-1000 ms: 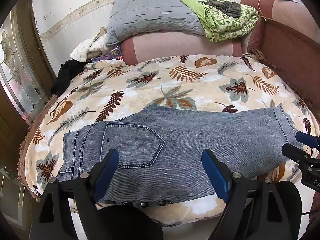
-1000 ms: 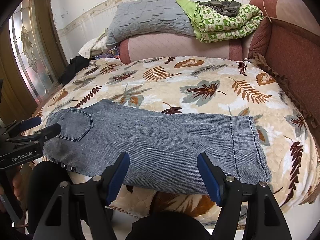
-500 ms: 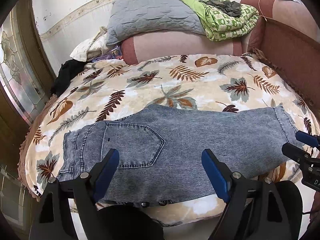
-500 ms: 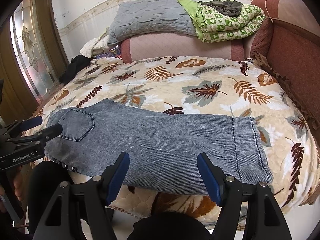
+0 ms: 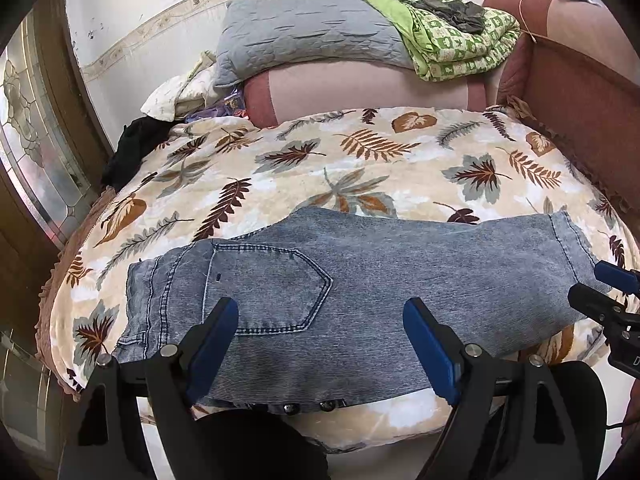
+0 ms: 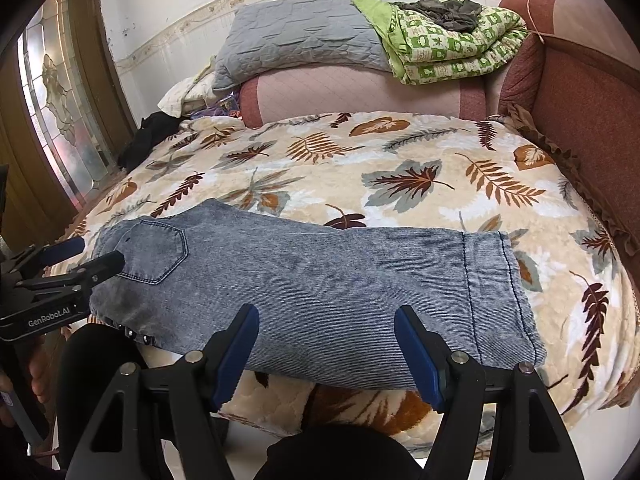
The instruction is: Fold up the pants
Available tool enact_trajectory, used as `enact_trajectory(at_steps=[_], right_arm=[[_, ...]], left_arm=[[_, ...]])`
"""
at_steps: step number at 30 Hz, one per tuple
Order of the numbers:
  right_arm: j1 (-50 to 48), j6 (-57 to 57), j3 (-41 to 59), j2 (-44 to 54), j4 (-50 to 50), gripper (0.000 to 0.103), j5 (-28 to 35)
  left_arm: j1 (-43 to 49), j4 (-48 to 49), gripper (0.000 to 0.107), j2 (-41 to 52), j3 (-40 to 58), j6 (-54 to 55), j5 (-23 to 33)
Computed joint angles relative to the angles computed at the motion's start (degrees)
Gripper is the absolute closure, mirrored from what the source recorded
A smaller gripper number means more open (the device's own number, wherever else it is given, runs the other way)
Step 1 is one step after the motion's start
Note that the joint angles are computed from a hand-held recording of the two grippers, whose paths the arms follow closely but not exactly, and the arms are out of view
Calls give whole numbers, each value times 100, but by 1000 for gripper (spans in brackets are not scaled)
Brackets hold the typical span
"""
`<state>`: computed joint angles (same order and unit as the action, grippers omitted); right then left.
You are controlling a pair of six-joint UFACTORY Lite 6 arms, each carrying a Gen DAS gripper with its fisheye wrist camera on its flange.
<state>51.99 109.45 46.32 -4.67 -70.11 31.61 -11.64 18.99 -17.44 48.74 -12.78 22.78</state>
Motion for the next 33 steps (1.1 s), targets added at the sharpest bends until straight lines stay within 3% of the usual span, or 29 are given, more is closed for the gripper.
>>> enact_trajectory(at_steps=[33], right_arm=[[-97,6,-20,-65,6,30,-93]], left_arm=[[53,-36,22,102,35,39,-42]])
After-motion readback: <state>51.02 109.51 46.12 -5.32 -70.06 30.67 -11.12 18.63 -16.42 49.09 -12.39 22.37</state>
